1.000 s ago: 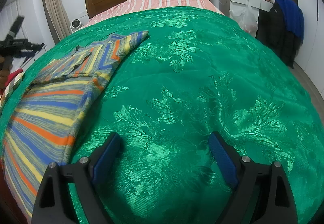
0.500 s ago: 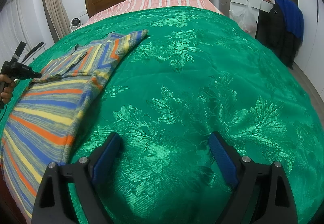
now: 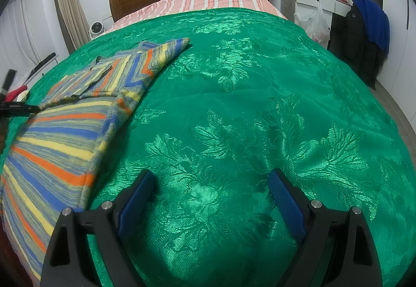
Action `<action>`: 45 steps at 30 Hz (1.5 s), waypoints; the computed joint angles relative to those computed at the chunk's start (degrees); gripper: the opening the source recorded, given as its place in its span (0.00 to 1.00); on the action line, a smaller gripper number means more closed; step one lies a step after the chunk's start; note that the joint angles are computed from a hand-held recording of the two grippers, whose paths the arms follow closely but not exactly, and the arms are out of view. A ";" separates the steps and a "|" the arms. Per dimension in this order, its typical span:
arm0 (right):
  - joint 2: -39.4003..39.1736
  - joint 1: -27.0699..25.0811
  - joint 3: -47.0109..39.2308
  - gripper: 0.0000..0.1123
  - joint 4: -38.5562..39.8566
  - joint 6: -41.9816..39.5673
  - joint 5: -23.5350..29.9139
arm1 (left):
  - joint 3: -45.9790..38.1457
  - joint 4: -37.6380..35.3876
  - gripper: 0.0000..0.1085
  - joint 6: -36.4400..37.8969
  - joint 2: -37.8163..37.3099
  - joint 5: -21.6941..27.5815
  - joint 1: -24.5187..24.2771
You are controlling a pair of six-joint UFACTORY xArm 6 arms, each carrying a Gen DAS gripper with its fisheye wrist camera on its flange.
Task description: Fold small clothes
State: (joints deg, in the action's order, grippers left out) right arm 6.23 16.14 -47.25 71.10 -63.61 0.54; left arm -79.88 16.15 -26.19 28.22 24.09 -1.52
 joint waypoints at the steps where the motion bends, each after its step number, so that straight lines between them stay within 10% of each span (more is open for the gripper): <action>1: 0.04 -0.07 -0.06 0.79 -0.04 -0.01 0.09 | 3.05 0.99 0.85 -0.55 -2.37 -1.28 0.20; 7: 0.03 -0.07 -0.08 0.79 -0.09 0.06 0.11 | 19.92 14.50 0.92 -13.59 -14.35 -10.19 2.19; 14: 0.01 -0.08 -0.03 0.79 -0.39 0.36 0.14 | 20.21 18.15 0.95 -20.43 -9.44 -10.75 3.72; 21: -0.06 -0.05 0.05 0.79 -0.38 0.35 0.02 | 21.33 39.76 0.95 -40.64 -9.17 -14.64 5.66; 45: -0.13 -0.11 -0.01 0.80 0.45 -0.46 0.25 | 21.07 35.73 0.94 -36.61 -8.51 -14.96 5.62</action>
State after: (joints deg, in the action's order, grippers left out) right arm 6.10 16.03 -47.26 71.55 -64.07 0.79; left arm -58.80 51.88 -62.79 19.71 9.12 4.10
